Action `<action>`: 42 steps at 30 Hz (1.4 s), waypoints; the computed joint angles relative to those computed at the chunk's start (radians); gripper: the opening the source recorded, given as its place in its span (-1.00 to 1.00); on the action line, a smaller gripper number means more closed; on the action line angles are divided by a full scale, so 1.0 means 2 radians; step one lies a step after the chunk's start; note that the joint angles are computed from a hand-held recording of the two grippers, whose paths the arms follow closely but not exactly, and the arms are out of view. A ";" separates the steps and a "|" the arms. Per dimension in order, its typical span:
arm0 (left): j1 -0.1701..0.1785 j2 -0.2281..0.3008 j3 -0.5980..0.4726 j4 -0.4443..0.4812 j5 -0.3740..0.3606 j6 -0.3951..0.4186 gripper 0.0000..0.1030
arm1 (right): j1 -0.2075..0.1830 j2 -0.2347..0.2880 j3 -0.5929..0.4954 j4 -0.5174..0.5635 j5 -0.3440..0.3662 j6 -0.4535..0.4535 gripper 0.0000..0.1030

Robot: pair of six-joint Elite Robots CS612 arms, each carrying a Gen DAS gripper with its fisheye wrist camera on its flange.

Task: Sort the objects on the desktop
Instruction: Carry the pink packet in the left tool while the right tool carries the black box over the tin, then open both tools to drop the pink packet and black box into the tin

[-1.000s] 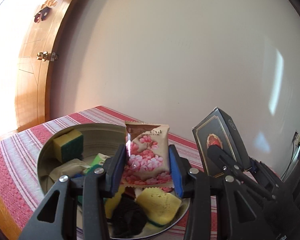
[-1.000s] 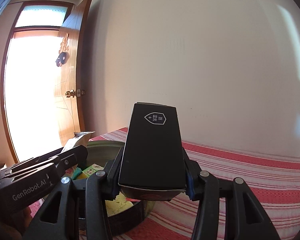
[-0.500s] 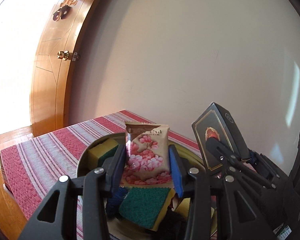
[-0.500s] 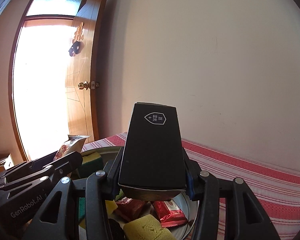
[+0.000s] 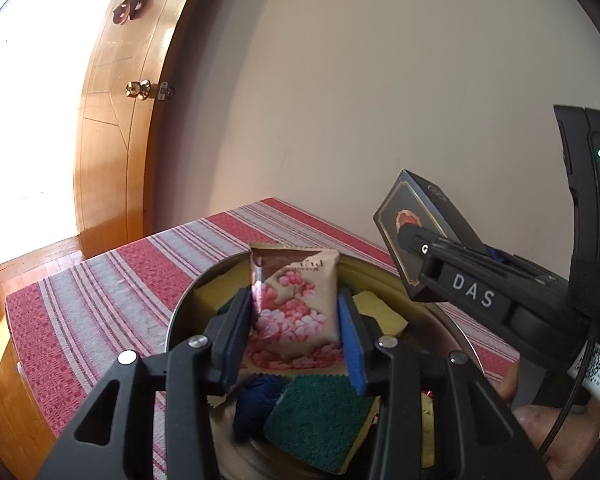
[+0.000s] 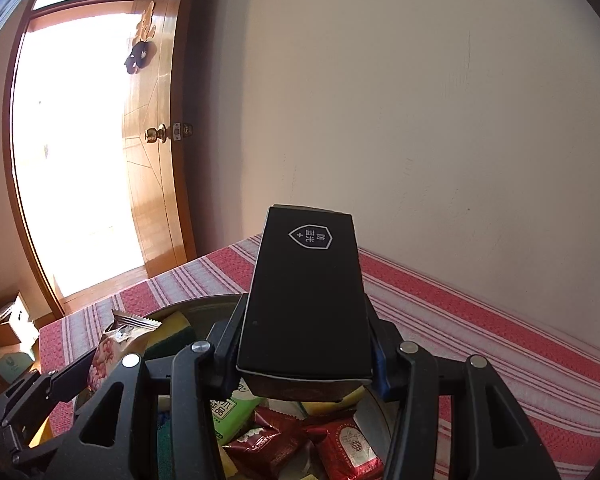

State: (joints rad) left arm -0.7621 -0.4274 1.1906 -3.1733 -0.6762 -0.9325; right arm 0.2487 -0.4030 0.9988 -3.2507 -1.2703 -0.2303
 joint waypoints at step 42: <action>-0.006 0.017 -0.061 0.161 0.021 -0.035 0.98 | -0.021 -0.003 0.069 -0.193 -0.039 0.120 0.62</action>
State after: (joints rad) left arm -0.7738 -0.3944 1.0686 -2.8508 -0.6340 -1.0023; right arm 0.2063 -0.4085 1.1362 -3.6368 -1.3477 0.0092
